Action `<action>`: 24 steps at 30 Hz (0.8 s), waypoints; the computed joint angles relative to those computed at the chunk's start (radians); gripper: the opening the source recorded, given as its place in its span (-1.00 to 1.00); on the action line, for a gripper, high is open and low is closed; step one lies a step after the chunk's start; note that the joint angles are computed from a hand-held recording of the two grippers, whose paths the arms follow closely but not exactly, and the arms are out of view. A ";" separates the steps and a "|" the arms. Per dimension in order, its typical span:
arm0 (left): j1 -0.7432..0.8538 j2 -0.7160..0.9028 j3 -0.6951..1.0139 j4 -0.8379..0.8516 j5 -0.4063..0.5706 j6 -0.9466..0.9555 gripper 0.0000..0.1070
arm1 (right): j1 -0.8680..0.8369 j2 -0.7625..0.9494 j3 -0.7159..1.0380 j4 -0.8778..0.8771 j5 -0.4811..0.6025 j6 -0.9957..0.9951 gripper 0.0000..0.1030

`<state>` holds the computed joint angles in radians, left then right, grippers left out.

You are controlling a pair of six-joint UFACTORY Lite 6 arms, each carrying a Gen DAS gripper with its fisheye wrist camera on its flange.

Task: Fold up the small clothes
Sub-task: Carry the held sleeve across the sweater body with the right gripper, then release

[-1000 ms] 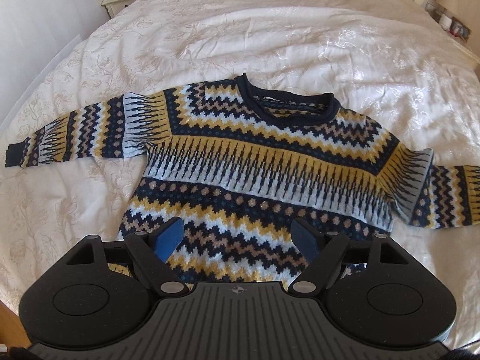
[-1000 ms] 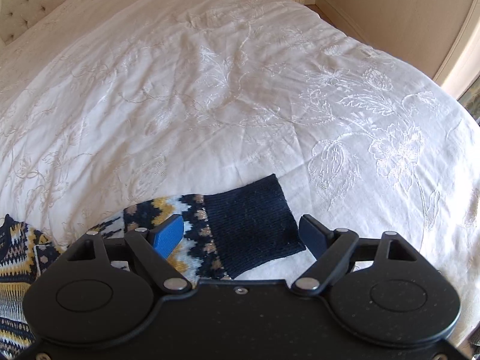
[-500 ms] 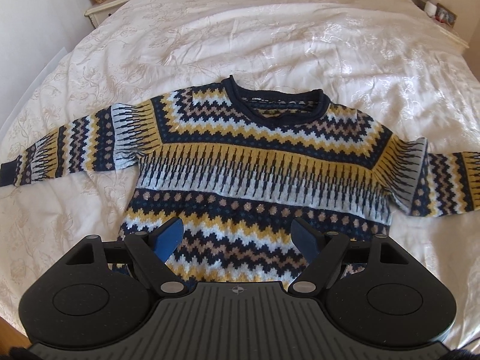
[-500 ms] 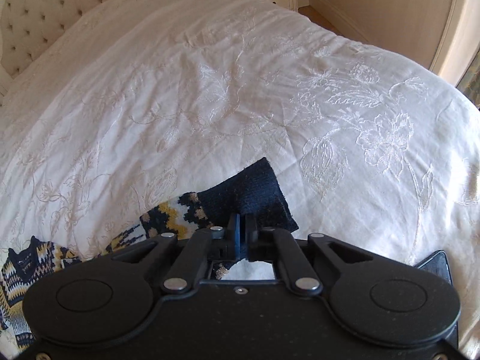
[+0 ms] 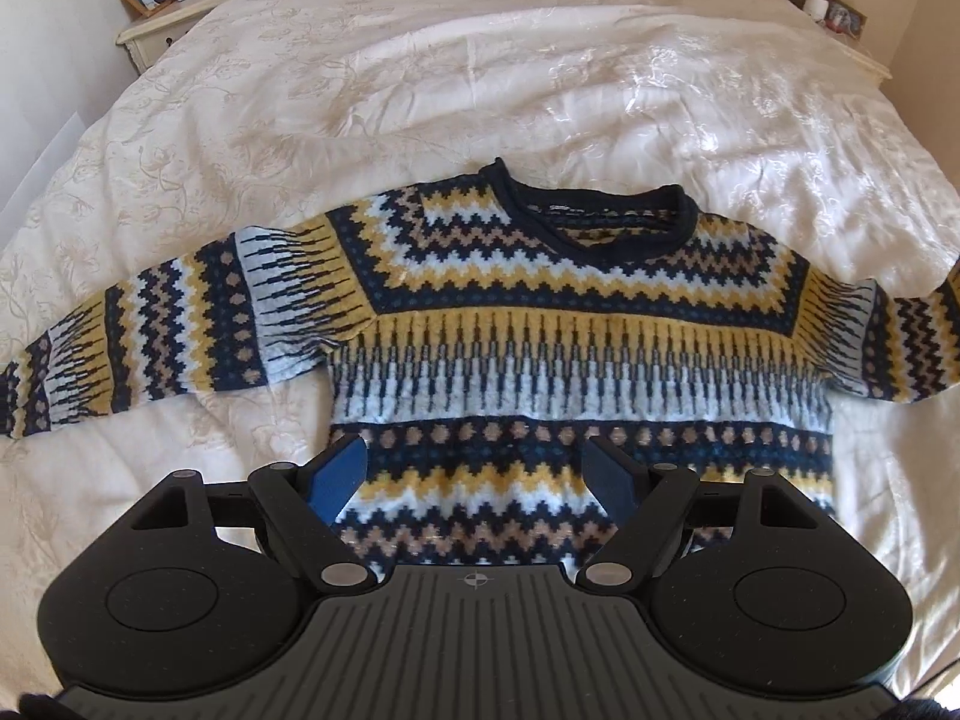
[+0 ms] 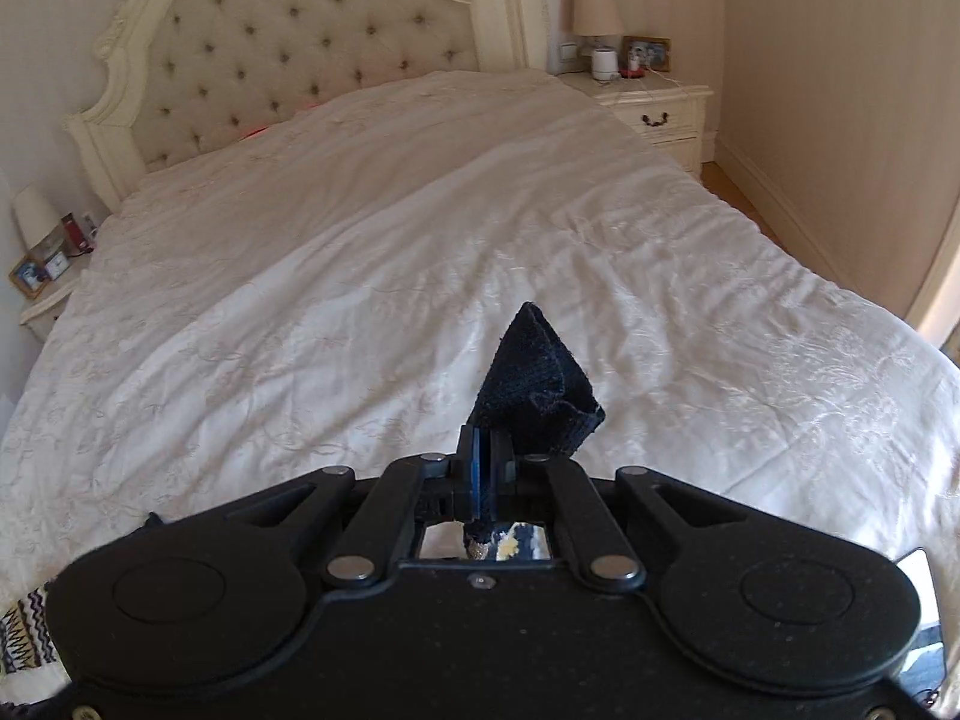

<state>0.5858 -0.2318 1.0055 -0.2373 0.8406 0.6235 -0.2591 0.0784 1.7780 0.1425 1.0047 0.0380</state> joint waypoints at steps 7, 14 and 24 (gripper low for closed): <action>0.240 0.203 0.154 -0.078 -0.007 0.287 0.46 | 0.542 0.137 -0.063 -0.103 -0.198 0.380 -0.85; 0.376 0.393 0.297 -0.072 -0.030 0.369 0.46 | 0.878 0.501 0.132 -0.203 -0.303 0.634 -0.85; 0.486 0.649 0.523 -0.117 0.024 0.395 0.46 | 1.095 0.883 0.529 -0.250 -0.188 0.762 -0.75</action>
